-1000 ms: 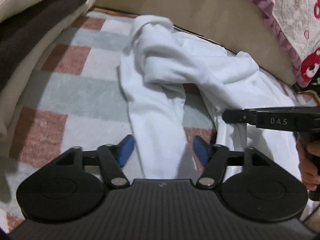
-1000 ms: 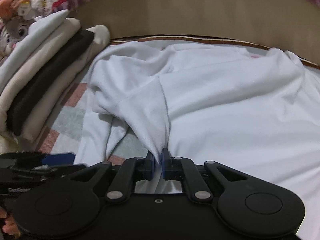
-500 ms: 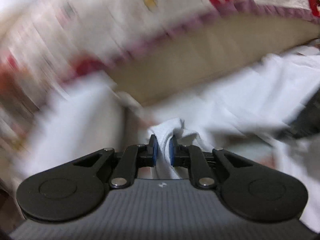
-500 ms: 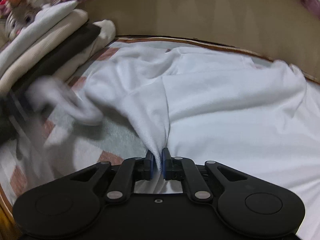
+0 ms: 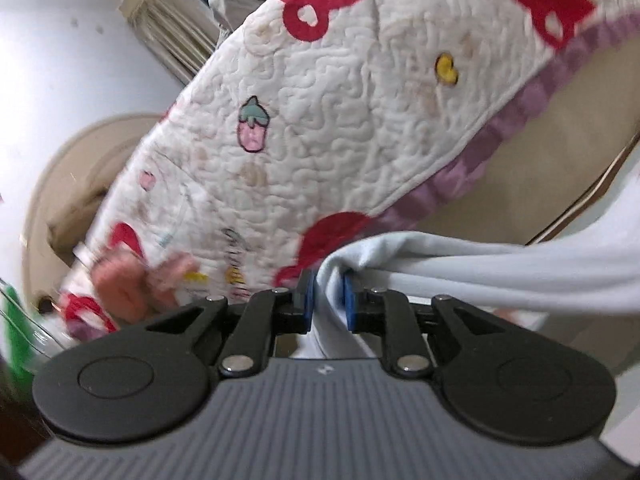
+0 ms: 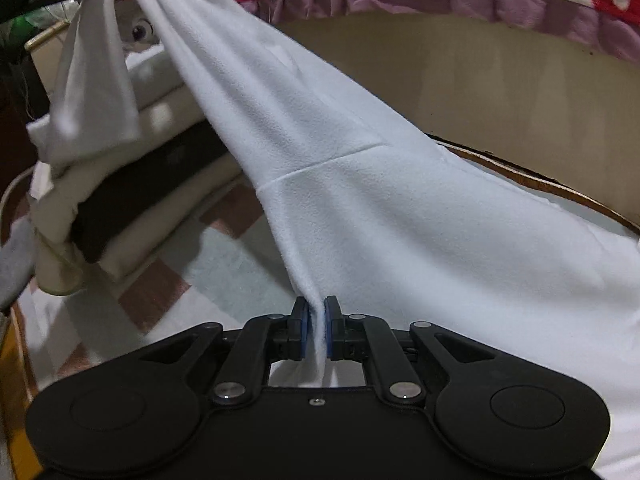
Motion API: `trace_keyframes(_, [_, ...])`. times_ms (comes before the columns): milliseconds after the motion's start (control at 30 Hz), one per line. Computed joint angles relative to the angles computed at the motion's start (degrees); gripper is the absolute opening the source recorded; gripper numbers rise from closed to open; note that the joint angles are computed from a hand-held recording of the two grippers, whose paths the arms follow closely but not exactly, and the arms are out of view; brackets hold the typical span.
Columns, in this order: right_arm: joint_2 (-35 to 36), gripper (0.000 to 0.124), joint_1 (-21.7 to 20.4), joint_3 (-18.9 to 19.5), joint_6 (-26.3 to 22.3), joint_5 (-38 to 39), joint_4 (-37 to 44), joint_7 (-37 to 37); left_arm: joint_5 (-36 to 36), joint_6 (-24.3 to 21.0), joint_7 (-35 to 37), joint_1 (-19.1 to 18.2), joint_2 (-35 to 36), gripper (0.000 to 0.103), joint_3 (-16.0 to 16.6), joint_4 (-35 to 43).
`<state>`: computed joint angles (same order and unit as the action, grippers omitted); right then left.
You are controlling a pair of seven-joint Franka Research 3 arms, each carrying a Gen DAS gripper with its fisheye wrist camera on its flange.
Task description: Fold clothes
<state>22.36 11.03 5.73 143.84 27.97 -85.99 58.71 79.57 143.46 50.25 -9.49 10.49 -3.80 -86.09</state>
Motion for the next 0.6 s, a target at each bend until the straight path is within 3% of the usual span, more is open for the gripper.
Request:
trace_keyframes(100, [1.17, 0.008, 0.92, -0.81, -1.12, -1.67, 1.42, 3.13, 3.28, -4.27, -2.47, -0.35, 0.29, 0.020, 0.73, 0.02])
trace_keyframes(167, [1.16, 0.008, 1.14, -1.06, -1.14, -2.52, 1.07, 4.51, -0.30, -3.93, -1.83, 1.06, 0.25, 0.020, 0.90, 0.14])
trace_keyframes(267, [1.86, 0.008, 0.97, -1.02, -1.91, -2.36, 1.59, 6.56, 1.64, -9.36, -7.28, 1.37, 0.80, 0.015, 2.02, 1.03])
trace_keyframes(333, [2.80, 0.008, 1.60, -1.56, -2.84, -4.67, 2.53, 7.54, 0.33, -9.65, -8.67, 2.89, -0.05, 0.015, 2.56, 1.02])
trace_keyframes(467, [4.08, 0.018, -0.04, 0.20, -9.35, -3.24, 5.88, 5.06, -27.34, 1.54, -4.38, 10.34, -5.07, 0.015, 1.69, -3.28])
trace_keyframes(533, [4.38, 0.019, -2.38, 2.35, -14.33, 1.43, 8.44, 0.57, -45.23, 7.43, 3.03, 13.16, -8.24, 0.015, 0.87, -8.02])
trace_keyframes(600, [3.32, 0.028, -4.17, 3.80, -15.96, 7.09, 9.38, -3.90, -60.18, 11.30, 11.28, 13.77, -11.38, 0.025, 0.11, -13.19])
